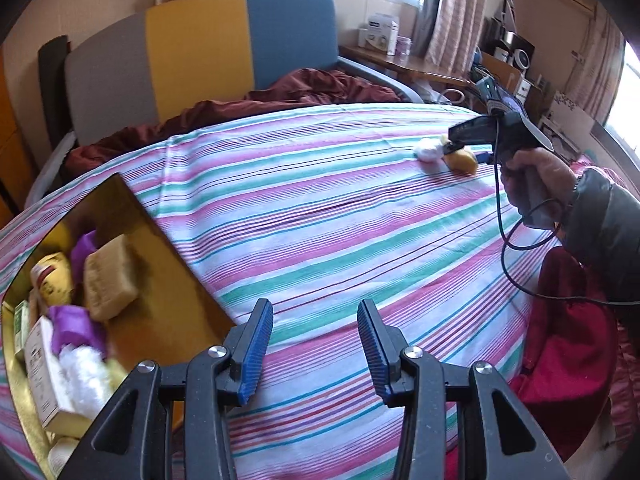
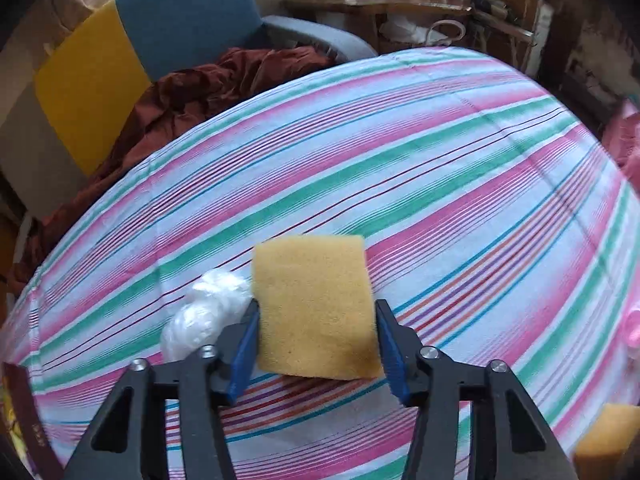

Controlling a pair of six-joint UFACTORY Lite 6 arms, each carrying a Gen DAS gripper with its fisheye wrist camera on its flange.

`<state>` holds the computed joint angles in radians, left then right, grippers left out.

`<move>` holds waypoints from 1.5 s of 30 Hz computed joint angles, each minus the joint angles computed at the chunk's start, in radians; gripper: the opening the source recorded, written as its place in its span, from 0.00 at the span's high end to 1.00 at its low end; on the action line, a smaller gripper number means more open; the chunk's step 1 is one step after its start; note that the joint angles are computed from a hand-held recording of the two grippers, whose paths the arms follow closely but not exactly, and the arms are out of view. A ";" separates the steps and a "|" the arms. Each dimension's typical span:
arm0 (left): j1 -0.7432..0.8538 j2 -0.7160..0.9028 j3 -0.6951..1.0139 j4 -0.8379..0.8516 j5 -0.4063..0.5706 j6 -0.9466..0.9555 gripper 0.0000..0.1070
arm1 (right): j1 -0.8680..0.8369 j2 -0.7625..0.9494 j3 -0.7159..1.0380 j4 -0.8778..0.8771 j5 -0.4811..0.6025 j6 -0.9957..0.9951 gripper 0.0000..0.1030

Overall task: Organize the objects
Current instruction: 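Grasp another yellow sponge with the right tool while the left tool approaches the white bundle, then grasp the white plastic bundle with the left tool while the right tool lifts the sponge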

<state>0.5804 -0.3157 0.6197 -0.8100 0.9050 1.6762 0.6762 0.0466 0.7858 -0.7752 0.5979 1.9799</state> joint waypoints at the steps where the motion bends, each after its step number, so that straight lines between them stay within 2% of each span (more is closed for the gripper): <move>1: -0.029 -0.006 -0.005 0.000 -0.007 -0.020 0.59 | 0.013 -0.033 -0.015 -0.020 0.009 0.026 0.48; 7: -0.264 0.011 0.013 -0.010 -0.076 -0.188 0.59 | 0.072 -0.120 -0.029 0.067 0.199 0.026 0.47; 9: -0.345 0.040 0.029 -0.006 -0.111 -0.253 0.59 | 0.036 -0.123 -0.045 0.117 0.171 -0.021 0.46; 12: -0.433 0.105 0.062 -0.014 -0.149 -0.318 0.59 | -0.021 -0.120 -0.076 0.194 0.071 -0.086 0.44; 15: -0.519 0.188 0.115 -0.014 -0.193 -0.386 0.59 | -0.021 -0.141 -0.092 0.200 0.077 -0.079 0.44; 20: -0.646 0.360 0.268 -0.024 -0.201 -0.499 0.59 | -0.042 -0.213 -0.159 0.213 0.064 -0.042 0.44; 30: -0.917 0.721 0.712 -0.035 -0.254 -0.684 0.59 | -0.061 -0.305 -0.240 0.203 -0.004 0.013 0.42; 36: -1.015 0.974 1.028 0.075 -0.236 -0.902 0.57 | -0.046 -0.344 -0.246 0.181 0.026 0.058 0.42; 40: -1.081 1.139 1.219 0.213 -0.232 -1.046 0.56 | -0.046 -0.332 -0.226 0.177 0.040 0.050 0.42; 42: -1.096 1.241 1.337 0.293 -0.198 -1.132 0.56 | -0.045 -0.322 -0.218 0.178 0.043 0.042 0.42; 43: -1.095 1.267 1.348 0.304 -0.208 -1.150 0.58 | -0.057 -0.305 -0.207 0.178 0.038 0.027 0.42; 44: -1.087 1.257 1.316 0.284 -0.232 -1.126 0.65 | -0.061 -0.298 -0.204 0.181 0.034 0.018 0.42; 45: -1.075 1.214 1.243 0.232 -0.267 -1.060 0.65 | -0.068 -0.289 -0.202 0.183 0.024 0.009 0.42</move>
